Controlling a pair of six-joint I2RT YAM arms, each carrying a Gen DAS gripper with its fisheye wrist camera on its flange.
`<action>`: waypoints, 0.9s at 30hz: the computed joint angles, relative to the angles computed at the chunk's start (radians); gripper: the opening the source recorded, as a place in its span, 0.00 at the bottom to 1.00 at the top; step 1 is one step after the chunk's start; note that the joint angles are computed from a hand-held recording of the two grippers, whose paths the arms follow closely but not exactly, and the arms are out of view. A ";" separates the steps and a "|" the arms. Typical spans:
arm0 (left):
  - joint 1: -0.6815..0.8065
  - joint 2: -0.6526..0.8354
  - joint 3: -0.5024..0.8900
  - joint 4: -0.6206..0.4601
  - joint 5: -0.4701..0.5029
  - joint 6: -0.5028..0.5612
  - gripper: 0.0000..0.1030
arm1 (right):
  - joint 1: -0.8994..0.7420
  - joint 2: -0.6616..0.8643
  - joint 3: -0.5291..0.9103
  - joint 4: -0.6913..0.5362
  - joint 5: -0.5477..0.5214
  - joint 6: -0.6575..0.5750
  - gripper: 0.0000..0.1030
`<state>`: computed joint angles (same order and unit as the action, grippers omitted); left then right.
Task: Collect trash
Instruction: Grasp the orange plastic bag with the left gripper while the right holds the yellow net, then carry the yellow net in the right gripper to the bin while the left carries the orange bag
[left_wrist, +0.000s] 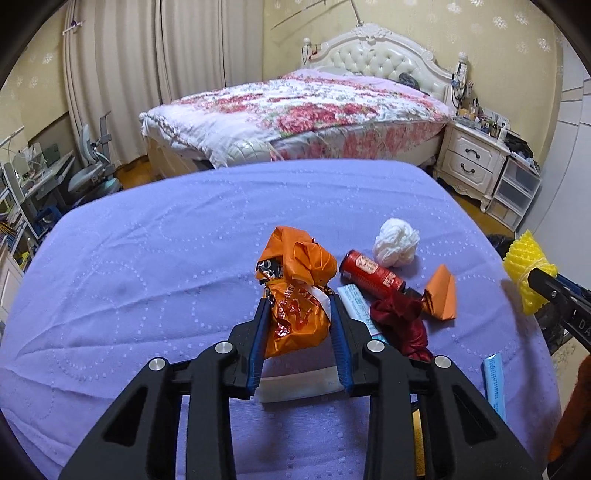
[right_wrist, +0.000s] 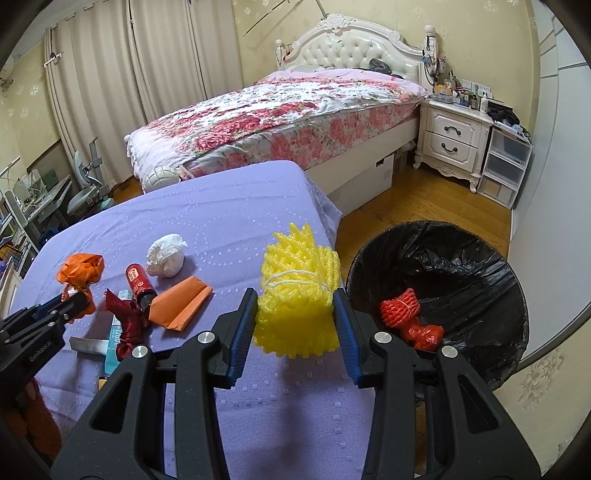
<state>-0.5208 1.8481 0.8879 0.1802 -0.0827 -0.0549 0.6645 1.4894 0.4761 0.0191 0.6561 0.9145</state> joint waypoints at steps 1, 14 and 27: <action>-0.005 -0.022 -0.017 0.014 -0.008 0.001 0.32 | 0.004 -0.010 -0.004 -0.006 0.006 0.003 0.39; -0.149 -0.083 0.003 0.075 -0.004 -0.014 0.32 | 0.022 -0.266 -0.079 -0.239 0.140 0.082 0.39; -0.329 0.128 0.230 0.072 -0.025 -0.001 0.32 | -0.107 -0.469 -0.192 -0.323 0.154 0.050 0.39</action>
